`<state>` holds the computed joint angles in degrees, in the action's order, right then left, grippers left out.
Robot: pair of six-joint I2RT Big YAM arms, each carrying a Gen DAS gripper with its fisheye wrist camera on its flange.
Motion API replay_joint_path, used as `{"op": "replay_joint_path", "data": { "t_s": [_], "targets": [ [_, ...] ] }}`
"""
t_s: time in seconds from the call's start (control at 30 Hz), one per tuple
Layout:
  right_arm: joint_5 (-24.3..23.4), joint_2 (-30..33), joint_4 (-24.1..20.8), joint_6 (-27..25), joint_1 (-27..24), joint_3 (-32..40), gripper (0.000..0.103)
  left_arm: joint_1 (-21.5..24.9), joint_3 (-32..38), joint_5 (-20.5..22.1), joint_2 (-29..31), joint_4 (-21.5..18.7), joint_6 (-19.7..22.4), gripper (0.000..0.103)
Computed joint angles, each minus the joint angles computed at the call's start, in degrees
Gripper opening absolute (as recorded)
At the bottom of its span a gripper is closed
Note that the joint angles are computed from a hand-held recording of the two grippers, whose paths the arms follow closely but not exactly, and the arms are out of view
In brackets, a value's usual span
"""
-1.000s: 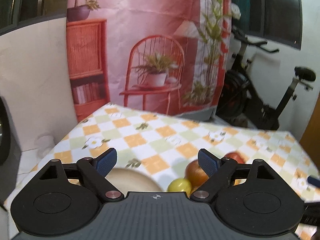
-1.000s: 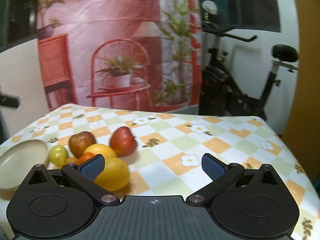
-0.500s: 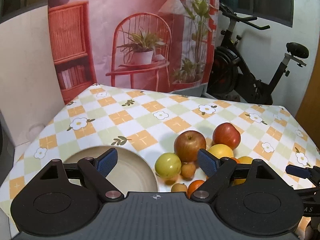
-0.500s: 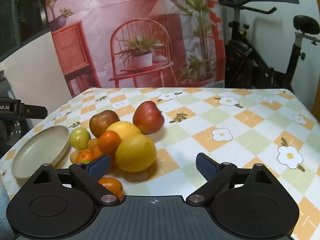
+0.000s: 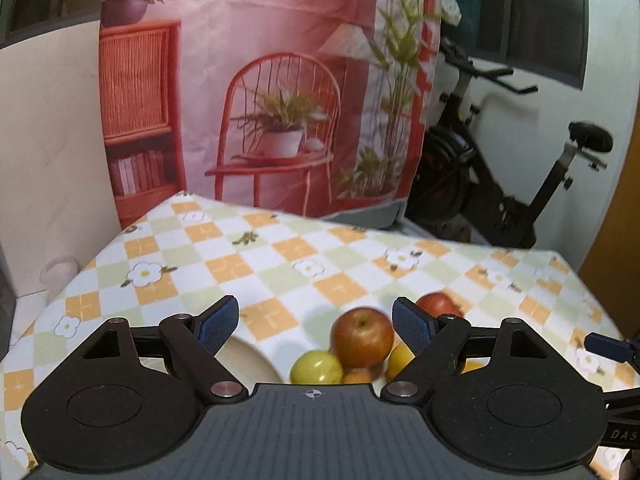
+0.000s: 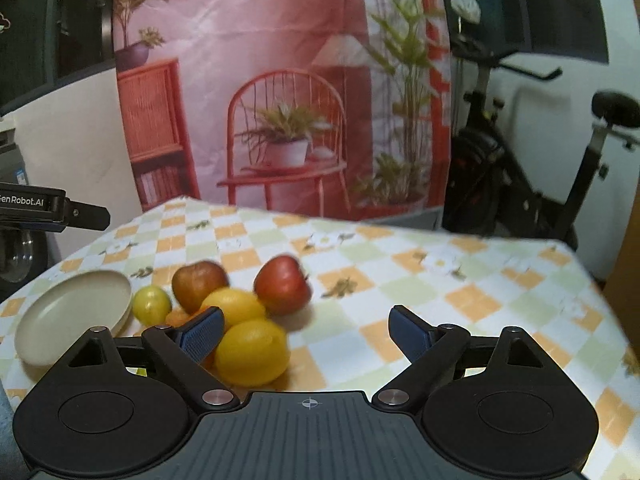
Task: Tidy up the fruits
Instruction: 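Reach the right tool into the fruit pile and grasp a tangerine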
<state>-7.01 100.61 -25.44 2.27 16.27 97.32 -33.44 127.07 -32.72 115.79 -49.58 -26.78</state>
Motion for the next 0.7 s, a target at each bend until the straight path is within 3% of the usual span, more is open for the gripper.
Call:
{"op": "replay_joint_path", "data": {
  "t_s": [0.1, 0.2, 0.4, 0.7],
  "targets": [
    [1.6, -1.2, 1.4, -1.4, -0.6, -0.4, 0.088, -0.3, -0.2, -0.6, -0.4, 1.5, -0.2, 0.086],
    [2.9, -2.0, 2.4, -2.5, -1.4, -0.5, 0.088, 0.0, 0.0, 0.9, -0.8, 1.9, -3.1, 0.086],
    [2.2, -3.2, 1.7, -2.1, -2.7, -0.5, 0.088, -0.8, -2.4, 0.1, -2.4, 4.0, -0.8, 0.085],
    [-3.1, -1.4, -2.9, -12.9, 2.0, -1.3, 0.087, -0.8, -9.8, 2.5, -5.1, 1.9, -2.0, 0.081]
  ]
}}
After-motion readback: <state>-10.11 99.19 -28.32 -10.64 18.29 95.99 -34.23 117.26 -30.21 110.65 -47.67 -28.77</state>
